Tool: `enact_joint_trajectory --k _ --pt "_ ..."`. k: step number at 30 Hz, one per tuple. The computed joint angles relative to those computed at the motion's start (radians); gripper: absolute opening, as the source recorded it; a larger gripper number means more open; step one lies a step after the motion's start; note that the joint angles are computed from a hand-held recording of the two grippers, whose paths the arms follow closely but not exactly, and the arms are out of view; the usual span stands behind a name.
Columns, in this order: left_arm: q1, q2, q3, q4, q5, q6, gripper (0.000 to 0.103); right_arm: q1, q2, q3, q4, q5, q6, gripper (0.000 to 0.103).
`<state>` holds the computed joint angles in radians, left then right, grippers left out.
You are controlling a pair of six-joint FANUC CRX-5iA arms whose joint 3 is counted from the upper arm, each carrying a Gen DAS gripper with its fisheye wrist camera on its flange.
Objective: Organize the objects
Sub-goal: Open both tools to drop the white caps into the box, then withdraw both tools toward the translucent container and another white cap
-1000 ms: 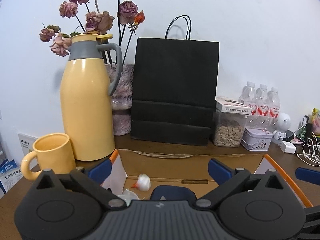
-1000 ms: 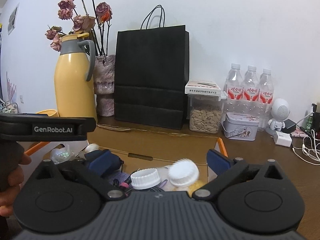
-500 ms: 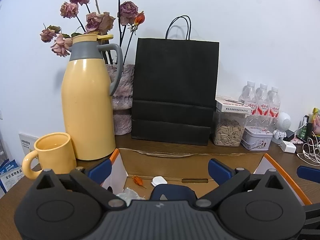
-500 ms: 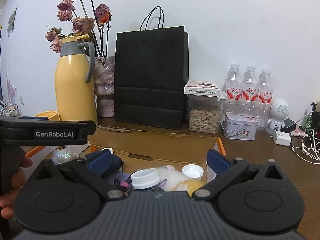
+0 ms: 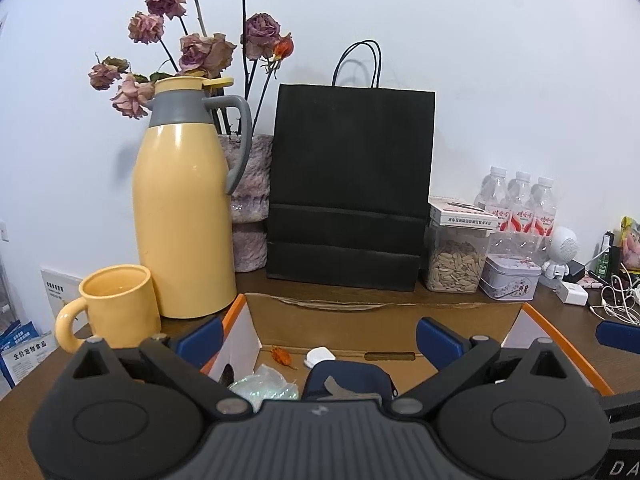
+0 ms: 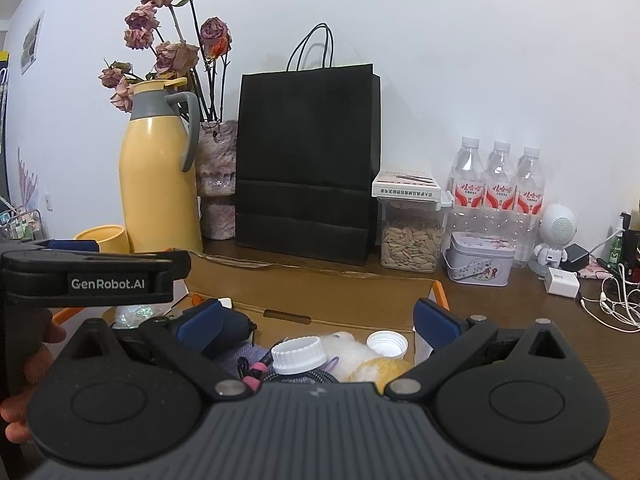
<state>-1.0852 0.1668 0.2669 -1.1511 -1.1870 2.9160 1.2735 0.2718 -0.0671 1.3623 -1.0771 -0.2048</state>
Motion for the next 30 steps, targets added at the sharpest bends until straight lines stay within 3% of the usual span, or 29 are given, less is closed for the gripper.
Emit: enact_joint_trajectory --k 14,30 --pt "-0.086 -0.049 -0.073 -0.059 -0.058 0.069 0.103 0.071 -0.015 -0.039 -0.011 -0.071 0.002 0.103" --pt "-0.147 -0.096 -0.157 -0.043 -0.148 0.135 0.103 0.154 -0.052 -0.108 -0.096 -0.157 -0.046 0.103"
